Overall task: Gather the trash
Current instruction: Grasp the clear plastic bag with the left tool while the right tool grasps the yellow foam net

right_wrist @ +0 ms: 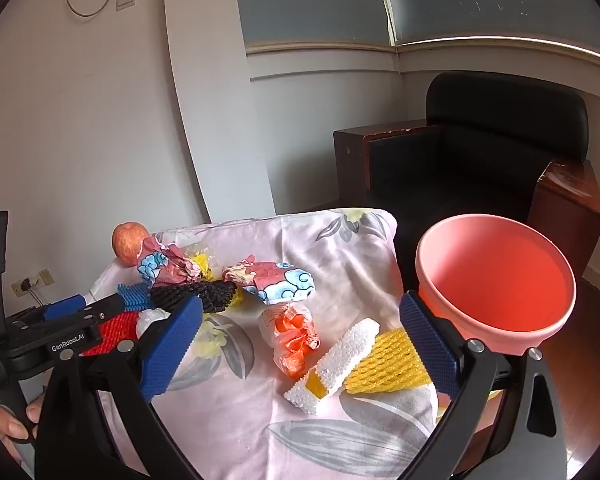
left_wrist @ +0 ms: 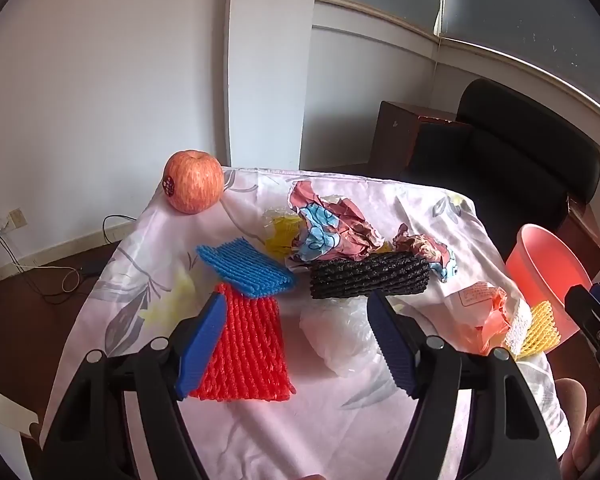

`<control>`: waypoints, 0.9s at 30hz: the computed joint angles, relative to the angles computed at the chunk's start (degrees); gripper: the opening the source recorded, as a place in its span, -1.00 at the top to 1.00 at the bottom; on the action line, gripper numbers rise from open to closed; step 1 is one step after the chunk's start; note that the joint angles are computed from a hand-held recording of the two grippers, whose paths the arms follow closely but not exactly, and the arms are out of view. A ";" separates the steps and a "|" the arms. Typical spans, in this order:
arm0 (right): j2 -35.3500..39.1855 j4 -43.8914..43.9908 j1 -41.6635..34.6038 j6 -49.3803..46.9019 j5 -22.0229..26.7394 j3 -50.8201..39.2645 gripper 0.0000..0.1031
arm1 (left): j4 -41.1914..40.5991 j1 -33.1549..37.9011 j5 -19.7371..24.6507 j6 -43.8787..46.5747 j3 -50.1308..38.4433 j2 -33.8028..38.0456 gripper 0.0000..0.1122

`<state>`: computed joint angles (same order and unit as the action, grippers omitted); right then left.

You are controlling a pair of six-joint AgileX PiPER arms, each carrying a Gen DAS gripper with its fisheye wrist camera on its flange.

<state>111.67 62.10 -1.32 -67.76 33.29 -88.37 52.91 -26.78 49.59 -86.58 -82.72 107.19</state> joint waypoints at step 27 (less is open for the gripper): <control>4.10 -6.10 -5.15 2.05 6.10 -1.88 -0.90 | -11.77 2.25 -9.16 13.89 -2.52 4.13 0.03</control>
<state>115.77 56.01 -6.47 -65.71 39.39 -90.25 41.15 -24.54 40.43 -72.69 -85.24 111.32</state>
